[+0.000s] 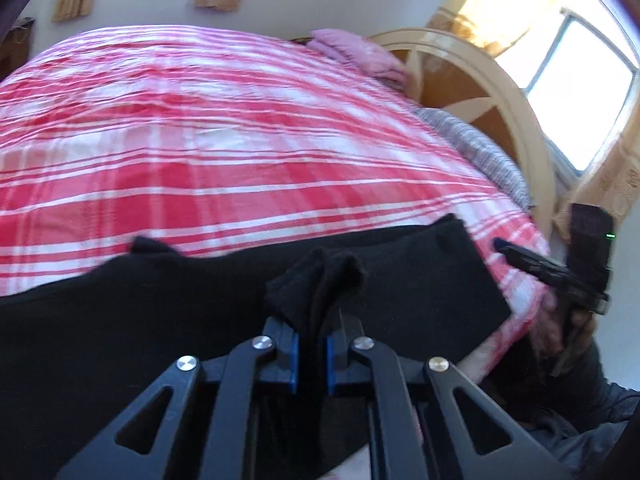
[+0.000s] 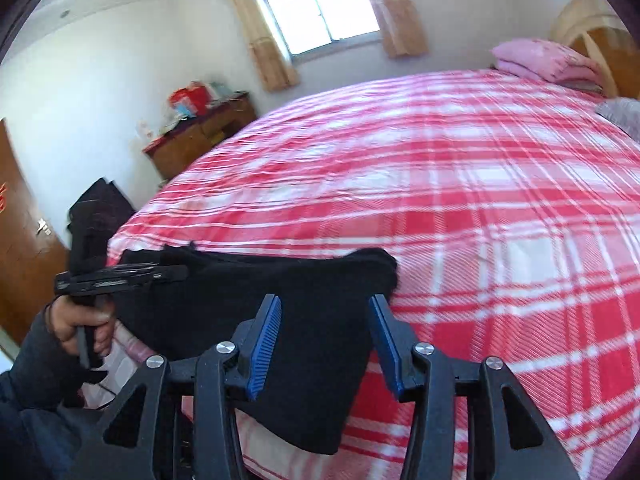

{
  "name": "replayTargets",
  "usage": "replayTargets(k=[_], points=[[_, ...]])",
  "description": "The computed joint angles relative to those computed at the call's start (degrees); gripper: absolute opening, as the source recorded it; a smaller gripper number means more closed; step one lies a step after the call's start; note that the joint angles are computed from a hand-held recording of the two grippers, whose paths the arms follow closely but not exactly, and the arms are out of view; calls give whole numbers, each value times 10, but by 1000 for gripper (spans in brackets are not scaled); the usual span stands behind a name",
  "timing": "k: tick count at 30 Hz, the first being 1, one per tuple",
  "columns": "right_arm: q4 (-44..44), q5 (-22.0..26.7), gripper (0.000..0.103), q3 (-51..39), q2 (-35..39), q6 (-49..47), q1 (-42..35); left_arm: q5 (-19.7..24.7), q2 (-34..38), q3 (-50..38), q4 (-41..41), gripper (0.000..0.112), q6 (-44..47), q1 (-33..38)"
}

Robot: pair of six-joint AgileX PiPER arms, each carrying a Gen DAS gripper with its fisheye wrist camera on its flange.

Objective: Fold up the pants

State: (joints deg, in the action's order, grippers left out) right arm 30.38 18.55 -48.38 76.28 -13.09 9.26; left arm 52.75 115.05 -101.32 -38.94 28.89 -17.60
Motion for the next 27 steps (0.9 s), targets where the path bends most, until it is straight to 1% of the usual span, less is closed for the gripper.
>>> replayTargets(k=[2, 3, 4, 6, 7, 8, 9, 10, 11, 12, 13, 14, 15, 16, 17, 18, 19, 20, 21, 22, 23, 24, 26, 27], points=[[-12, -8, 52, -17, 22, 0, 18, 21, 18, -10, -18, 10, 4, 10], [-40, -8, 52, -31, 39, 23, 29, 20, 20, -6, -24, 10, 9, 9], [-90, -5, 52, -46, 60, 69, 43, 14, 21, 0, -21, 10, 9, 5], [-205, 49, 52, -95, 124, 172, 46, 19, 23, 1, -16, 12, 7, 1], [-246, 60, 52, -102, 146, 213, 47, 16, 24, 0, -7, 13, -1, -1], [-263, 47, 52, -96, 145, 232, 51, 12, 25, 3, -8, 18, 0, 1], [-265, 36, 52, -88, 137, 229, 53, 16, 27, 3, -17, 19, 5, 6], [-267, 42, 52, -88, 131, 229, 55, 21, 30, 1, -26, 20, 7, 12], [-265, 37, 52, -82, 123, 226, 56, 26, 32, -2, -31, 21, 6, 15], [-250, 20, 52, -70, 111, 212, 54, 32, 32, -5, -33, 22, 5, 18], [-213, 7, 52, -58, 99, 175, 47, 31, 28, -5, -30, 24, 4, 19], [-155, 4, 52, -46, 82, 121, 44, 19, 17, 1, -13, 31, -2, 17], [-98, 16, 52, -44, 73, 64, 38, 9, 11, 5, -2, 42, -5, 17], [-41, 50, 52, -45, 55, 8, 38, -5, 1, 13, 6, 47, -4, 18], [-2, 82, 52, -43, 41, -38, 38, -15, -7, 20, 10, 54, -2, 21], [13, 102, 52, -43, 36, -64, 40, -20, -9, 22, 14, 57, -5, 24], [6, 131, 52, -43, 35, -74, 44, -20, -5, 19, 17, 57, -8, 28], [-24, 160, 52, -43, 55, -63, 51, -17, -1, 16, 17, 57, -9, 30], [-47, 166, 52, -40, 68, -44, 57, -15, 6, 12, 15, 57, -10, 33], [-48, 149, 52, -18, 63, -48, 58, -13, 10, 11, 10, 57, -7, 35], [-26, 132, 52, -2, 53, -69, 56, -14, 11, 12, 9, 57, -6, 35], [-1, 136, 52, 0, 49, -93, 47, -14, 10, 11, 8, 57, -5, 35], [12, 156, 52, -12, 41, -103, 37, -4, 1, 8, 4, 57, 1, 41], [21, 152, 52, -10, 37, -110, 36, -6, -8, 13, 4, 57, 7, 45]])
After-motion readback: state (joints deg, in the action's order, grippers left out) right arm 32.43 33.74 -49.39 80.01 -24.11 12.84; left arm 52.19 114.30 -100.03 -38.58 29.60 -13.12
